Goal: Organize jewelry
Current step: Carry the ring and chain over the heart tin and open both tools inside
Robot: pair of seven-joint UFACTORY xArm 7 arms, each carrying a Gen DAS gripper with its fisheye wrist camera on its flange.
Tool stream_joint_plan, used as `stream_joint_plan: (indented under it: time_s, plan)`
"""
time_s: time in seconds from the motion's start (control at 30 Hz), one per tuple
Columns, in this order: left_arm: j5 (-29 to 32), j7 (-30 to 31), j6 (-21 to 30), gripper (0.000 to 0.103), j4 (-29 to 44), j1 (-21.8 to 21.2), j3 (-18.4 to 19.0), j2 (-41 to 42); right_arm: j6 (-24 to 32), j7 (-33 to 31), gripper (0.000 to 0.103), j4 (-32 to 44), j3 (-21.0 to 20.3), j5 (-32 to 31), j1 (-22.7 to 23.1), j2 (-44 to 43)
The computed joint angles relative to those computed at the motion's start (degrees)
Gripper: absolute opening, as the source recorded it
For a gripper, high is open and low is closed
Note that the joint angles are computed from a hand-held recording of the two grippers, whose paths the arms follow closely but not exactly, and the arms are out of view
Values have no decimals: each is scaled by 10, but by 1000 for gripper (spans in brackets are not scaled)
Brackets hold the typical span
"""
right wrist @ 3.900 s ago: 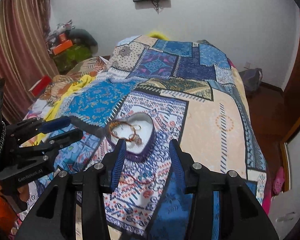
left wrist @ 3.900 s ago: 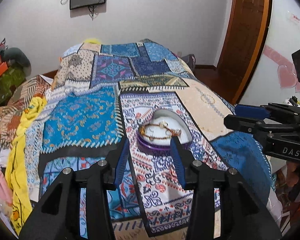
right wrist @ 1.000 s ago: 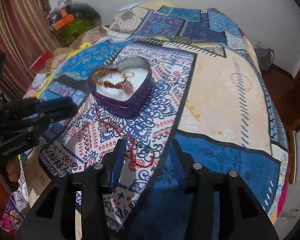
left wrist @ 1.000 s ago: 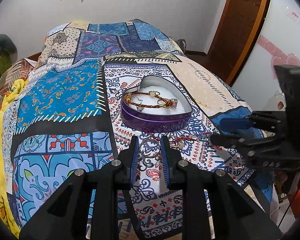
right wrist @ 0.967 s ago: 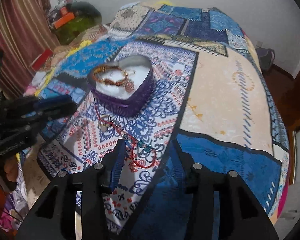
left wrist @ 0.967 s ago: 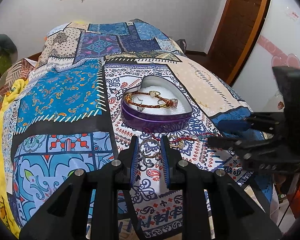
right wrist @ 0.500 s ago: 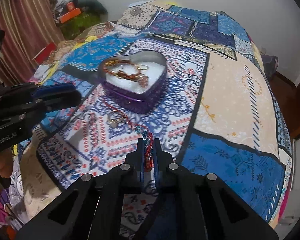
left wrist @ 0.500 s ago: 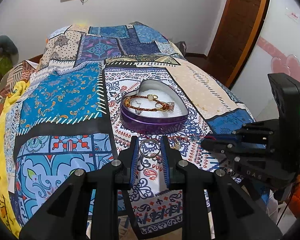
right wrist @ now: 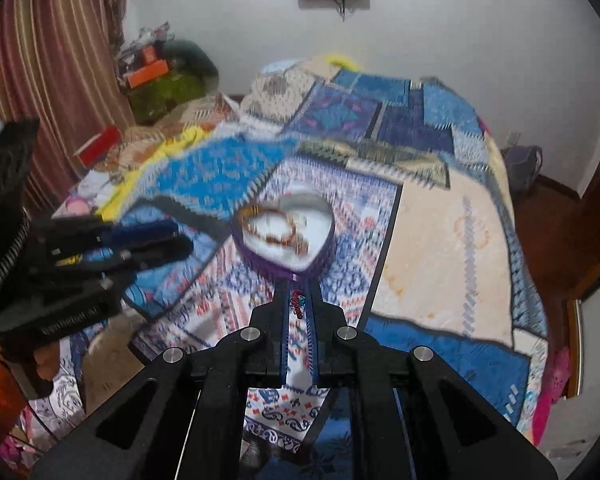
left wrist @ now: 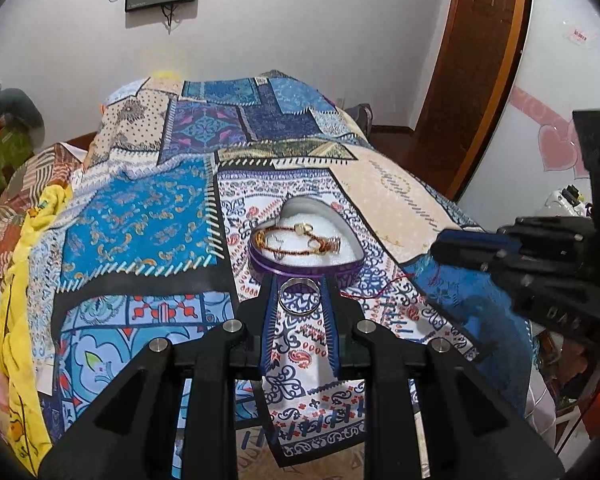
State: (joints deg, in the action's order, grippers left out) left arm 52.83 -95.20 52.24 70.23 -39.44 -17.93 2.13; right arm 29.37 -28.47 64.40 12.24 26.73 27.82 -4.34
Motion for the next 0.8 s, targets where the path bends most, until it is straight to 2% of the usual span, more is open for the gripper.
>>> stream_joint_plan:
  time_s: [0.4,0.8]
  plan:
    - [21,12,9,21,9,12,1,-8,-39,9,7,53,4,9,1,23]
    - [25,25,-35,21,10,31,19,9,-52,41,7,110,22,-23,-3,85]
